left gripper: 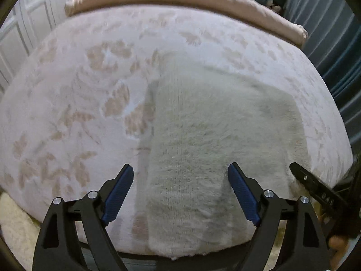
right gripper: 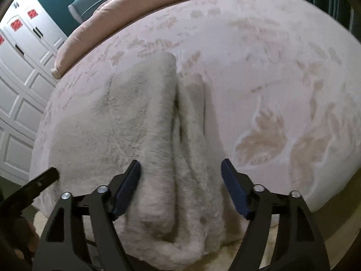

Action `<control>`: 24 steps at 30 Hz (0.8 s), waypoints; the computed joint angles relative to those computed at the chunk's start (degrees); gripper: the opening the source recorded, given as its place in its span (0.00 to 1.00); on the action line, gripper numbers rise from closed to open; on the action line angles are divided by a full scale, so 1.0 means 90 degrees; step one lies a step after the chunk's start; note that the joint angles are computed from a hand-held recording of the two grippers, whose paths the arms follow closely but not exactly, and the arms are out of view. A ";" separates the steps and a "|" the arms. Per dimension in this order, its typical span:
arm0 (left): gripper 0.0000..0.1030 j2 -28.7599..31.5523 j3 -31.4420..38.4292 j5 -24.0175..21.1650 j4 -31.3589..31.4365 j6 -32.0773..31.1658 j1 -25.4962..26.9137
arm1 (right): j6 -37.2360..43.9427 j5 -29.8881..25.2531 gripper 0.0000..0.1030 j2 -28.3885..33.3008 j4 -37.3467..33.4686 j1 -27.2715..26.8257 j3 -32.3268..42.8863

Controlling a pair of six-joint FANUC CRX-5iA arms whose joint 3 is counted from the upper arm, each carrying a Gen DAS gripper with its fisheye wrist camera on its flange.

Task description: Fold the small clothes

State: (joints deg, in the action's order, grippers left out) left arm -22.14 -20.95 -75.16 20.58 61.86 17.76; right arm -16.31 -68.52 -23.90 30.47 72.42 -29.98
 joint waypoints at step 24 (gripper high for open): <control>0.92 0.0662 -0.0441 0.0456 0.0967 -0.0199 -0.0298 | 0.0226 0.3760 0.68 -0.0601 0.0375 -0.1318 -0.1427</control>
